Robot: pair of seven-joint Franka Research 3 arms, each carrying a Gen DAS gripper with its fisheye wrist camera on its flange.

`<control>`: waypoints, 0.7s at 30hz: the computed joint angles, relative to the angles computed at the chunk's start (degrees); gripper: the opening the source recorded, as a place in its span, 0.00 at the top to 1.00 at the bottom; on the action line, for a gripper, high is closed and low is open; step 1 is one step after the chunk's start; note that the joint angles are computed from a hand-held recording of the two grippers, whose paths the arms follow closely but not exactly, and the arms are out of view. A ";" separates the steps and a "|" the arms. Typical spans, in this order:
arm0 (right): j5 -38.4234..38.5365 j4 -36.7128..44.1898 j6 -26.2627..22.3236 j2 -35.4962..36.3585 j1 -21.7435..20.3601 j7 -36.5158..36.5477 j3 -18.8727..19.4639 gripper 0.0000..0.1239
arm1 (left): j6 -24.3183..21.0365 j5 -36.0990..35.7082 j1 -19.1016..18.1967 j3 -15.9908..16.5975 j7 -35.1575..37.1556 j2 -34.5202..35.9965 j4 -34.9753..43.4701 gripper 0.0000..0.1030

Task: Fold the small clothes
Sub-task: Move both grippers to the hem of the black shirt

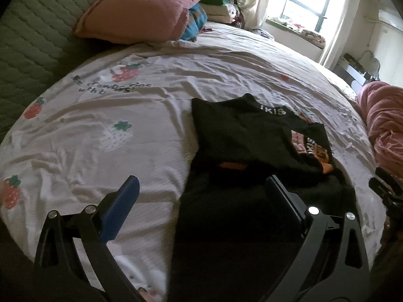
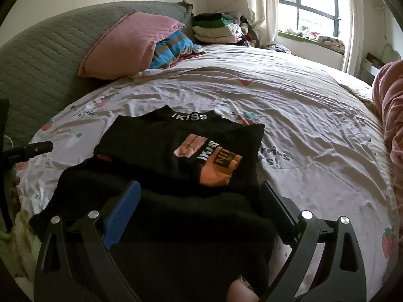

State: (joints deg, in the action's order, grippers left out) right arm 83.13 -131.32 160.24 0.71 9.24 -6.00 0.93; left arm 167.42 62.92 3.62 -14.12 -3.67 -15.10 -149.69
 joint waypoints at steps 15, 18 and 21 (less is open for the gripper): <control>-1.42 -5.64 -0.81 -4.94 0.26 -1.10 -1.46 0.24 | -1.35 -14.59 -1.49 -1.10 9.46 -11.39 -11.82 0.09; -1.69 -6.29 -0.93 -5.38 0.25 -1.30 -1.71 0.24 | -0.18 -17.53 -1.78 -1.40 11.18 -12.78 -13.70 0.09; -2.35 -7.00 -1.24 -5.87 0.14 -1.65 -2.01 0.24 | 1.29 -20.74 -2.27 -1.60 13.20 -13.70 -15.38 0.11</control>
